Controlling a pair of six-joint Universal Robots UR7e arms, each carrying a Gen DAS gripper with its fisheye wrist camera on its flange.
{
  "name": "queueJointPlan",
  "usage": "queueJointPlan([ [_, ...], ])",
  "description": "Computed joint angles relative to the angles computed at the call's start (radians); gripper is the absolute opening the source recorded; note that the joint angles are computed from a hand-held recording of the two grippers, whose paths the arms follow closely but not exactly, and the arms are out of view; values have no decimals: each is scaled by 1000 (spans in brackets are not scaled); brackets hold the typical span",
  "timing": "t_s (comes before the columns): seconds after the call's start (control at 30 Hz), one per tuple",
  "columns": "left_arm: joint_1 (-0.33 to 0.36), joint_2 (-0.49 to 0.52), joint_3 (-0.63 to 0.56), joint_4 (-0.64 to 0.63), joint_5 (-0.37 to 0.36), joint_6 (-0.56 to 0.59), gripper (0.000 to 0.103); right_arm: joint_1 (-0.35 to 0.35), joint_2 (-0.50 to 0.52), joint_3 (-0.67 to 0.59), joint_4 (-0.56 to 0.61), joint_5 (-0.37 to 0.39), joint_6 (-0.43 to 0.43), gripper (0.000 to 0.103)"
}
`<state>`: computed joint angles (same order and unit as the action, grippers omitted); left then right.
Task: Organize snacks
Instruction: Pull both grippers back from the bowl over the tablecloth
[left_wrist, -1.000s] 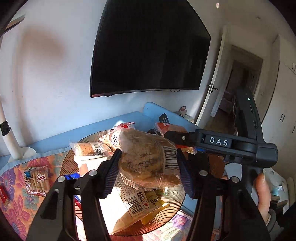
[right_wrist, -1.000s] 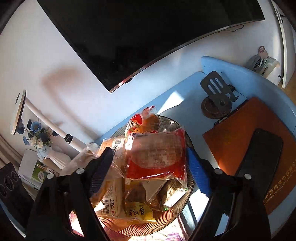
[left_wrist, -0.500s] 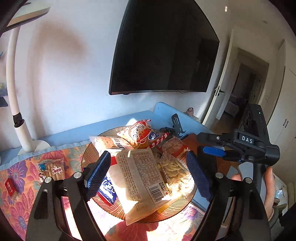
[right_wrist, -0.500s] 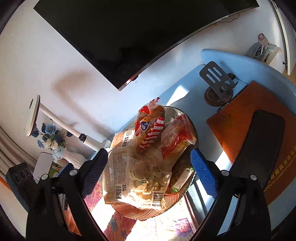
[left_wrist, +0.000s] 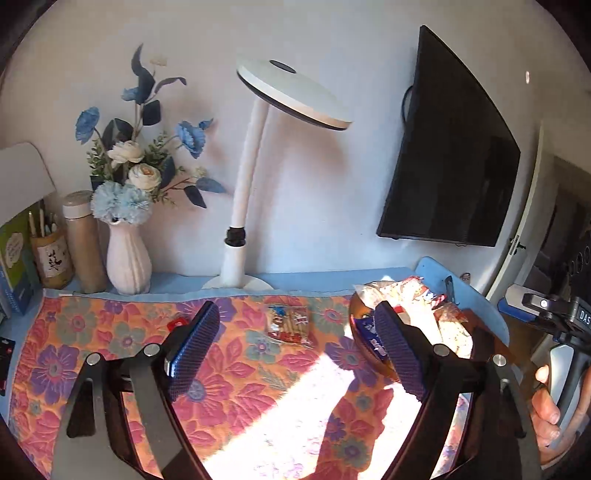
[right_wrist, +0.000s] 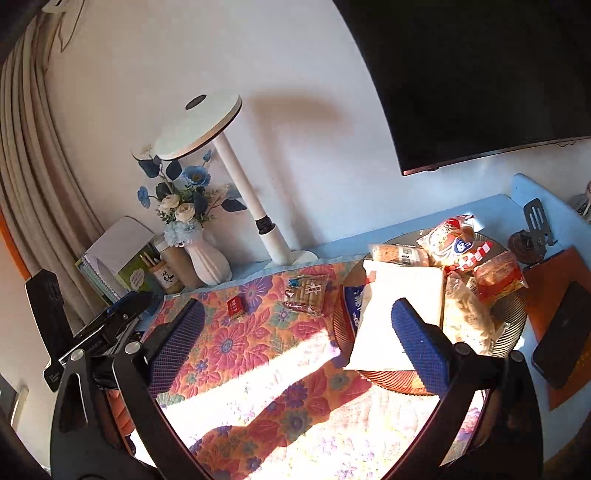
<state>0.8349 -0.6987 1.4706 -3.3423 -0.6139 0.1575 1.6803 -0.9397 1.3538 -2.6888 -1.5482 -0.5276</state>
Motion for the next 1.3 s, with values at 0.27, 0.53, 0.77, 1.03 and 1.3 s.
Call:
queueJointPlan([
  [0.27, 67, -54, 151, 75, 330, -136, 86, 80, 203, 148, -383, -302, -179, 100],
  [0.53, 124, -25, 181, 190, 383, -234, 90, 78, 328, 51, -394, -488, -186, 100],
  [0.77, 145, -57, 189, 355, 379, -413, 91, 89, 383, -2, -410, -598, -185, 100],
  [1.03, 139, -36, 179, 285, 372, -321, 91, 88, 381, 21, -528, -596, -199, 100],
  [1.3, 134, -18, 168, 251, 393, -270, 91, 95, 399, 15, -570, -618, -232, 100],
])
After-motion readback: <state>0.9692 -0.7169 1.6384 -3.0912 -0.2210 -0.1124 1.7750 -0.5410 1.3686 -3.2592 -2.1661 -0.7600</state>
